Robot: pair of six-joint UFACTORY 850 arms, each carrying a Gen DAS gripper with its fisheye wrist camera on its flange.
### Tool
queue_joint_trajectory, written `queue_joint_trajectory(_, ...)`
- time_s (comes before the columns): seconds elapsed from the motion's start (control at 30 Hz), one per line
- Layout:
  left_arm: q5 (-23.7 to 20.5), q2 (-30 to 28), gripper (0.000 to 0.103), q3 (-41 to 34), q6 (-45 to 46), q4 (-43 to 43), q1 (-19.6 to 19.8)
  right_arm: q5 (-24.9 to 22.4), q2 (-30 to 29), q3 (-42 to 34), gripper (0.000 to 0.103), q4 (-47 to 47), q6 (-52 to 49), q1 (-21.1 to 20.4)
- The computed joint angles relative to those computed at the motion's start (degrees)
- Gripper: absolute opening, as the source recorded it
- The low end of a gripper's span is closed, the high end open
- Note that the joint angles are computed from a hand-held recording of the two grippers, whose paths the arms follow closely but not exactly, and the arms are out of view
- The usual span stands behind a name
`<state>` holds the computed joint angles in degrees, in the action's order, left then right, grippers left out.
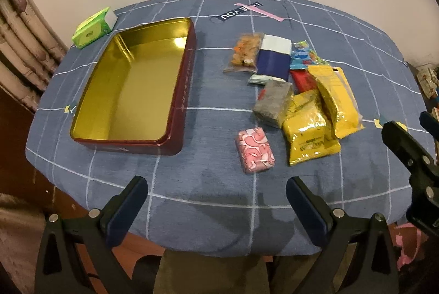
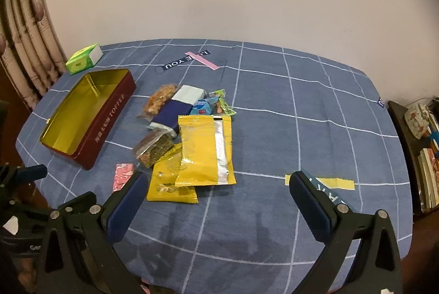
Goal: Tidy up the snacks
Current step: 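Move both tools toward the snack pile beside the red tin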
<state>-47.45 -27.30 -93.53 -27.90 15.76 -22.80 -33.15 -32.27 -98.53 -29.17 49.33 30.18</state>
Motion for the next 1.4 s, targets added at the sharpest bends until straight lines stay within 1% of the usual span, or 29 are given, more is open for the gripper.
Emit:
queue_joint_trajectory(0.43, 1.44, -0.1, 0.103, 0.9, 0.47, -0.74, 0.9, 0.23, -1.58, -1.83, 0.102, 4.03, -3.36, -0.28)
queue_joint_trajectory(1.4, 0.07, -1.56, 0.103, -0.09, 1.75, -2.31, 1.65, -0.29, -3.18, -3.57, 0.102, 7.4, -6.47, -0.29)
